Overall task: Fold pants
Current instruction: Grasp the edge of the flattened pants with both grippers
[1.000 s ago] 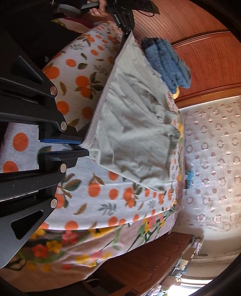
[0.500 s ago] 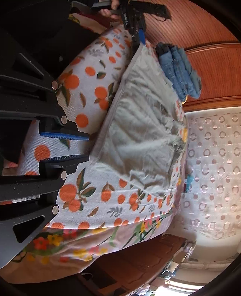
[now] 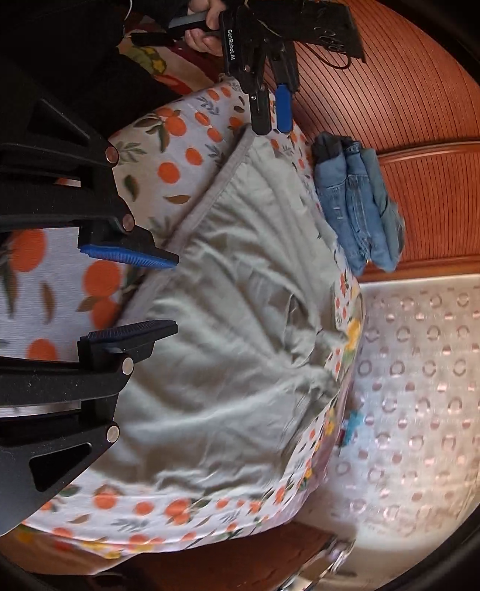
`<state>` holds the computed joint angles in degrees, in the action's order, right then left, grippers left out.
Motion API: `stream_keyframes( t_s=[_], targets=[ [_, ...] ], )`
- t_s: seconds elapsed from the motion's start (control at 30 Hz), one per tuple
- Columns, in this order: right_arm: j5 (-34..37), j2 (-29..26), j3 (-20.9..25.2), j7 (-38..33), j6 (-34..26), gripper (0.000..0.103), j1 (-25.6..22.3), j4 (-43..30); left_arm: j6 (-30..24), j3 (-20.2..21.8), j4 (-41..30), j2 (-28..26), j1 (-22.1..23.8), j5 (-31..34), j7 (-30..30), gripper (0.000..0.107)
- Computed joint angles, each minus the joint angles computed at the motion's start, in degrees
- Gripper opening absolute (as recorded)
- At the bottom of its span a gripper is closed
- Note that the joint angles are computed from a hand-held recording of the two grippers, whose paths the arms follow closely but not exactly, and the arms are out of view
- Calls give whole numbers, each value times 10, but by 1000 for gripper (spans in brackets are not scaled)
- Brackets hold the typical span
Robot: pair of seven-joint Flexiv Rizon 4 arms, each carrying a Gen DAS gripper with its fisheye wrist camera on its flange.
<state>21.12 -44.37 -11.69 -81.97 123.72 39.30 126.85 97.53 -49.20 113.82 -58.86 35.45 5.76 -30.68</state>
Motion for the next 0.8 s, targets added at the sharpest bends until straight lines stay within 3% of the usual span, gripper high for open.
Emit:
stream_keyframes(
  t_s=[0.2,0.3,0.5,0.6,0.8],
  targets=[
    [-58,18,-6,-8,-43,30,-68,-26,-58,5,-79,0,-49,-40,26,51],
    [-93,20,-11,-10,-71,30,-108,-51,-91,30,-137,1,-97,-72,47,51],
    [-158,-3,-14,2,-133,30,-181,-120,-163,139,-282,-5,-232,-141,50,51],
    [-186,-19,-13,16,-160,30,-207,-154,-217,217,-375,-24,-309,-174,24,49],
    [-258,-50,37,39,-211,30,-297,-225,-262,317,-491,-69,-395,-218,-12,47]
  ],
)
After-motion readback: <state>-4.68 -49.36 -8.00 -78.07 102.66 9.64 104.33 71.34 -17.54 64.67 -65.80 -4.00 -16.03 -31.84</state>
